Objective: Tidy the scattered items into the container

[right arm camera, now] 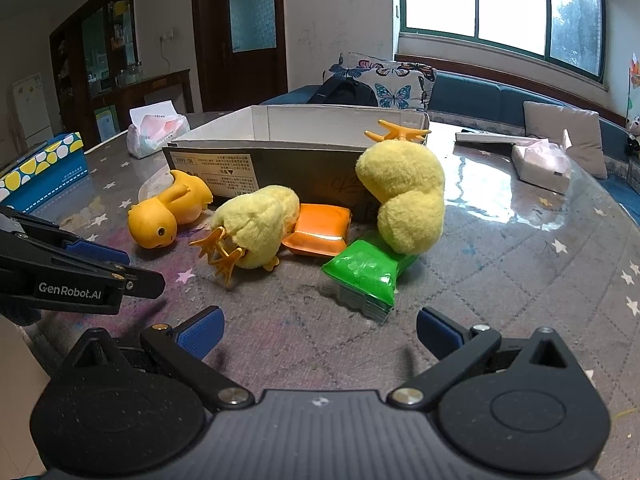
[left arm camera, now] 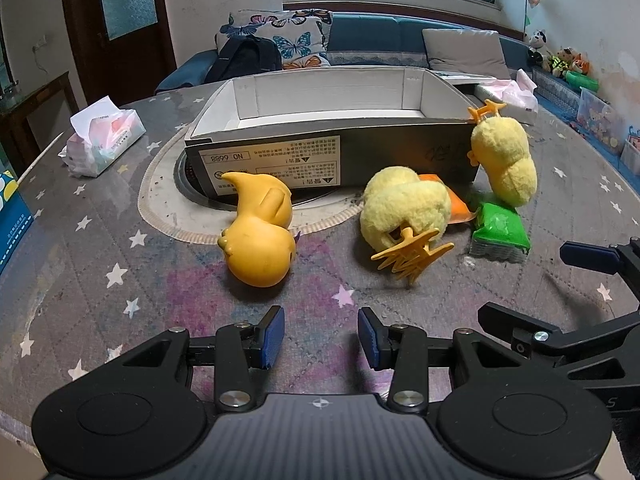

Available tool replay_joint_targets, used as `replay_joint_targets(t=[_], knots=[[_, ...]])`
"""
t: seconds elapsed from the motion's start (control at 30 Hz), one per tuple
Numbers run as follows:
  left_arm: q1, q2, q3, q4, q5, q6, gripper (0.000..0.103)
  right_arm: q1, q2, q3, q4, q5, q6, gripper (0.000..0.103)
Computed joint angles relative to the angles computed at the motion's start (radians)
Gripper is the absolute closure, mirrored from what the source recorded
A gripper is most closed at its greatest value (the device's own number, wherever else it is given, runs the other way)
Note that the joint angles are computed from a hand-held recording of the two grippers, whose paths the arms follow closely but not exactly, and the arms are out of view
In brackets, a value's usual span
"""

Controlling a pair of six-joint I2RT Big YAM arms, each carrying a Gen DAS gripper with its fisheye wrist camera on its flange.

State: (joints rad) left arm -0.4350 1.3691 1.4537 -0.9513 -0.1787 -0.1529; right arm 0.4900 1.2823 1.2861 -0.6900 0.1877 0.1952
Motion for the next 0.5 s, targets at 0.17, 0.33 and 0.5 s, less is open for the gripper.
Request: replay_joint_targets(t=[0.17, 0.33, 0.5], knots=[[-0.002, 0.005, 0.006, -0.008, -0.002, -0.002, 0.060, 0.001, 0.001, 0.001, -0.002, 0.002, 0.000, 0.000], [-0.002, 0.006, 0.006, -0.009, -0.002, -0.002, 0.060, 0.002, 0.004, 0.004, -0.004, 0.003, -0.002, 0.000], [-0.002, 0.007, 0.009, -0.009, 0.001, 0.001, 0.060, 0.002, 0.008, 0.006, -0.004, 0.001, -0.004, 0.000]])
